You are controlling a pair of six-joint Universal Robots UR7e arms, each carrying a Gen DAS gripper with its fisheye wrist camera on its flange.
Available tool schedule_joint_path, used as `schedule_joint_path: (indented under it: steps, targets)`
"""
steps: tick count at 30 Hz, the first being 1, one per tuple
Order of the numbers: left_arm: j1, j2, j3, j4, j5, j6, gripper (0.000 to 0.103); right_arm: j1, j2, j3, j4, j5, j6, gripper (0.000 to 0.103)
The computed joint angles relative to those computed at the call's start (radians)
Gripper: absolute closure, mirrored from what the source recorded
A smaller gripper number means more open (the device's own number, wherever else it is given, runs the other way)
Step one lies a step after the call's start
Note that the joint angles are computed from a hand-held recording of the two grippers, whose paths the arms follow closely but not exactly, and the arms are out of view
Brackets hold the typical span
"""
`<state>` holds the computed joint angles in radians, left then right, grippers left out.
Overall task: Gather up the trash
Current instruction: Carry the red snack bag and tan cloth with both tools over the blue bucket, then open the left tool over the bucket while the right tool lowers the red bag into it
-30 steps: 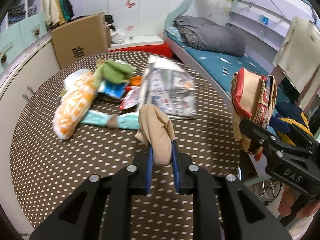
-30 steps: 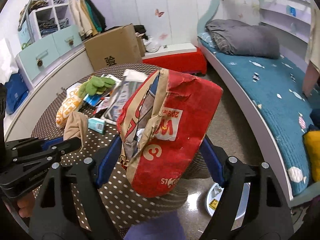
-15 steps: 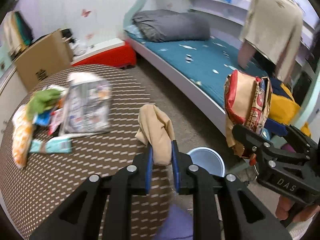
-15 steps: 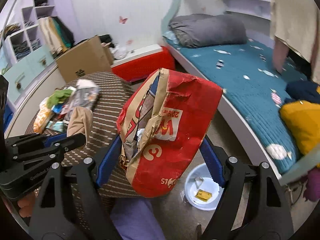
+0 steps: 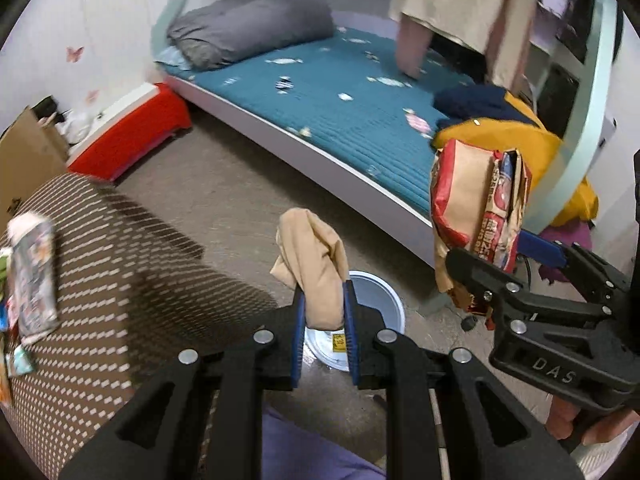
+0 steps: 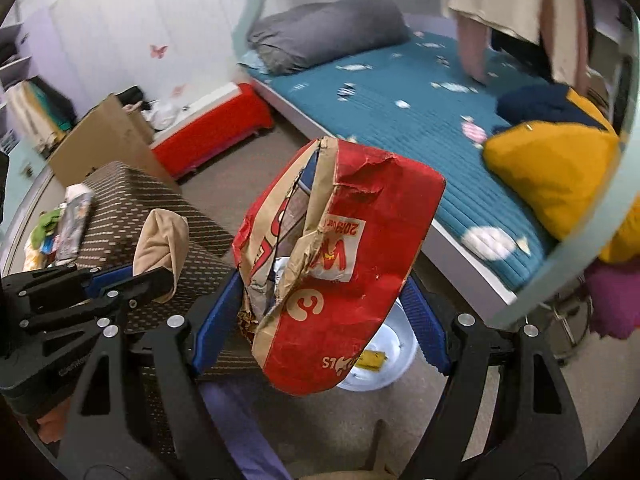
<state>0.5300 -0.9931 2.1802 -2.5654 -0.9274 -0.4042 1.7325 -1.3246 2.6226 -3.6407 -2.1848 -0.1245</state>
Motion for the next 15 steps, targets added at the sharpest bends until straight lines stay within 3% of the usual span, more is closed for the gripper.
schedule_joint_path:
  steps: [12,15]
  targets:
    - [0.04,0.213,-0.139,0.048,-0.081,0.072,0.086,-0.218,-0.069,0.051,0.026,0.039,0.016,0.026]
    - [0.061,0.257,-0.162,0.031,-0.096,0.103,0.079,-0.251,-0.069,0.052,0.039,0.038,0.027,0.026]
